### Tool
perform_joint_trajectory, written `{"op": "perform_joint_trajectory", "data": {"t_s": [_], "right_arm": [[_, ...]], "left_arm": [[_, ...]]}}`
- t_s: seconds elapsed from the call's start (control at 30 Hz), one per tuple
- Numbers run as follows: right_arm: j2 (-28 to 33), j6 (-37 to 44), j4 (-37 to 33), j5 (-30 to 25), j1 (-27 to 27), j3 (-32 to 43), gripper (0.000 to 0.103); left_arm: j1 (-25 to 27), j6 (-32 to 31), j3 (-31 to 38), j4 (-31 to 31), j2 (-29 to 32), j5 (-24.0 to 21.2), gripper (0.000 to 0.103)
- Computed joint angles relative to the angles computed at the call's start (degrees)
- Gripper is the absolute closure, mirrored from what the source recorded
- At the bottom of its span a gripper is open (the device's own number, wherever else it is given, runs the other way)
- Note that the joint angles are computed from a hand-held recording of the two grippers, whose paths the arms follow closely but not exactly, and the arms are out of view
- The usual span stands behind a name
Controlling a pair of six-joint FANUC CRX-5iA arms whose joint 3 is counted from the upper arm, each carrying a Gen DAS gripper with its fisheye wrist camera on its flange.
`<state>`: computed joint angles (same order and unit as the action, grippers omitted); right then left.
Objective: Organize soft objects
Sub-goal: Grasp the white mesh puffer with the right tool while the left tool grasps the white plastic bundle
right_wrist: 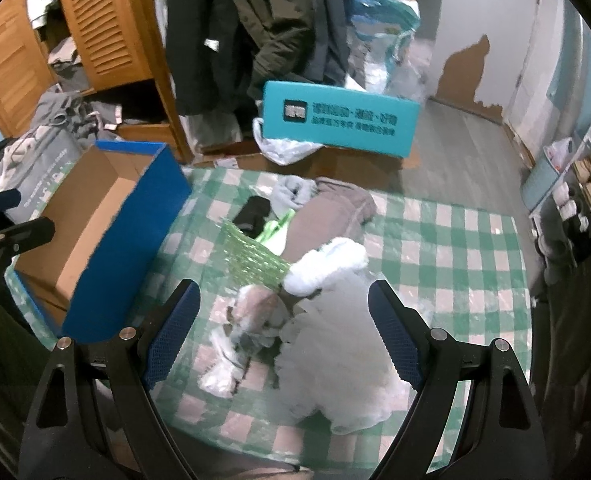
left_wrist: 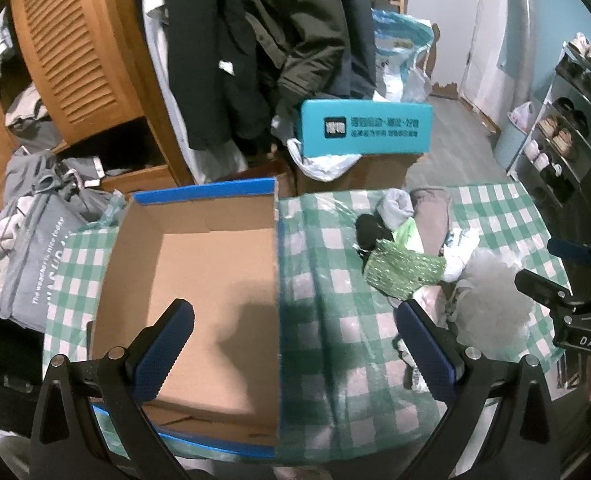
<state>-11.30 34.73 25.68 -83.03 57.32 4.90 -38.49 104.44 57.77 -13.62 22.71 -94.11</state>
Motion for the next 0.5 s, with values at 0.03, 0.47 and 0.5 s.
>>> {"op": "perform_joint_trajectory", "data": {"t_s": [0.03, 0.47, 0.5], "right_arm": [[-0.3, -0.3, -0.3, -0.3, -0.3, -0.4, 0.018], [-1.1, -1.3, -7.6, -3.1, -5.5, -4.2, 0.018], [-1.1, -1.2, -8.1, -2.8, -6.1, -4.6, 0.018]], "left_arm": [[-0.2, -0.1, 1.2, 0.4, 1.1, -0.9, 0.001], [-1.2, -2.1, 14.2, 3.4, 12.3, -9.6, 0.001], [-1.2, -2.0, 14.2, 3.8, 12.6, -9.7, 0.001]]}}
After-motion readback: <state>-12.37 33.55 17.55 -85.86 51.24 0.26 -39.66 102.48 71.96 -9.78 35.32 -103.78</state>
